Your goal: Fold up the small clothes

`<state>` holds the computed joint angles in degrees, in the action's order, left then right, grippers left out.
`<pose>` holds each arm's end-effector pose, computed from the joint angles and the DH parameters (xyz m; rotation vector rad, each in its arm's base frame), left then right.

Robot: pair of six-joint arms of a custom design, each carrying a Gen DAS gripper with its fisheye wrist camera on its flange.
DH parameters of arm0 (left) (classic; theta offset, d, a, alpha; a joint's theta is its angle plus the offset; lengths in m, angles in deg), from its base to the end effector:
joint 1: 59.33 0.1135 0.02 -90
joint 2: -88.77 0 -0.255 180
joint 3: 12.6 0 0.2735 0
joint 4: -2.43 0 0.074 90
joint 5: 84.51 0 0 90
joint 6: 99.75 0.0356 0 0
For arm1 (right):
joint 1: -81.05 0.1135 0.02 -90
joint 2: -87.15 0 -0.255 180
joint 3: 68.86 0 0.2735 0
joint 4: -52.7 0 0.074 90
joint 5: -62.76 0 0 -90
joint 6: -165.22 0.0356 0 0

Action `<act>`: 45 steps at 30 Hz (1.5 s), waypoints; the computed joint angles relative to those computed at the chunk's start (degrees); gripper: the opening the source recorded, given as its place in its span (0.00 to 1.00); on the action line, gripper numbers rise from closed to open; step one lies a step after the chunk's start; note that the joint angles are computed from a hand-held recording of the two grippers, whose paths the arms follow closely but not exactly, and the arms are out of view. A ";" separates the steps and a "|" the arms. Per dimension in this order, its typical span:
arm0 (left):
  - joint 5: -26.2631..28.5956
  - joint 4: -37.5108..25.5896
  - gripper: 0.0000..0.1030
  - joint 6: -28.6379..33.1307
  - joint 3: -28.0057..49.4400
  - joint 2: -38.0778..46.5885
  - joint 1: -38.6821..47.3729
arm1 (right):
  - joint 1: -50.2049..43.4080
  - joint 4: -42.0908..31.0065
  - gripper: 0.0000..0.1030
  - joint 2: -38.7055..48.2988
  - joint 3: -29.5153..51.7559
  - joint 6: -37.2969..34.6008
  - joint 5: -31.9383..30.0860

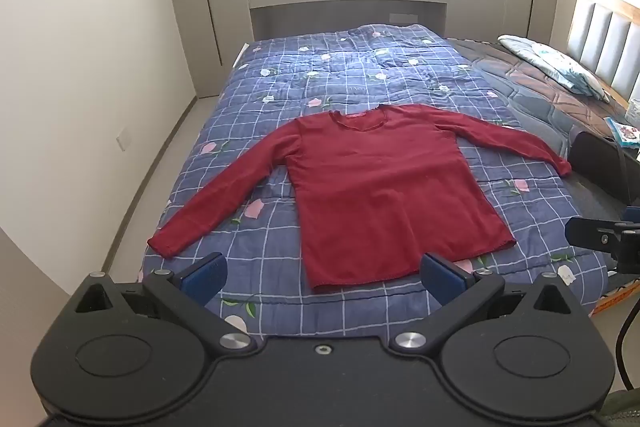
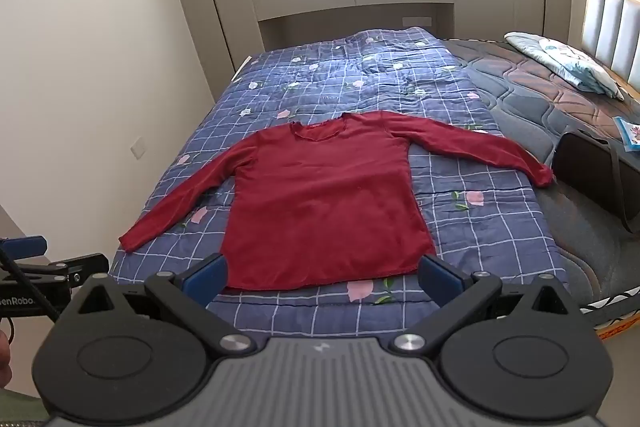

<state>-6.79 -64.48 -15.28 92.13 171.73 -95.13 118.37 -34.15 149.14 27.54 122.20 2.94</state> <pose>0.2635 -0.1807 0.3909 0.5098 2.2821 -0.1052 0.1618 0.1008 0.4101 0.4068 2.2908 0.0655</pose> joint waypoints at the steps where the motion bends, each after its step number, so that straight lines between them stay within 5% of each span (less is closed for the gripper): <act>1: -0.11 -0.30 0.99 0.03 0.22 0.14 -0.03 | -0.08 0.10 1.00 -0.07 -0.07 -0.03 -0.11; 45: 1.10 0.66 0.99 0.73 -0.98 -0.35 0.28 | -0.80 -0.21 1.00 0.40 0.12 -0.02 -0.44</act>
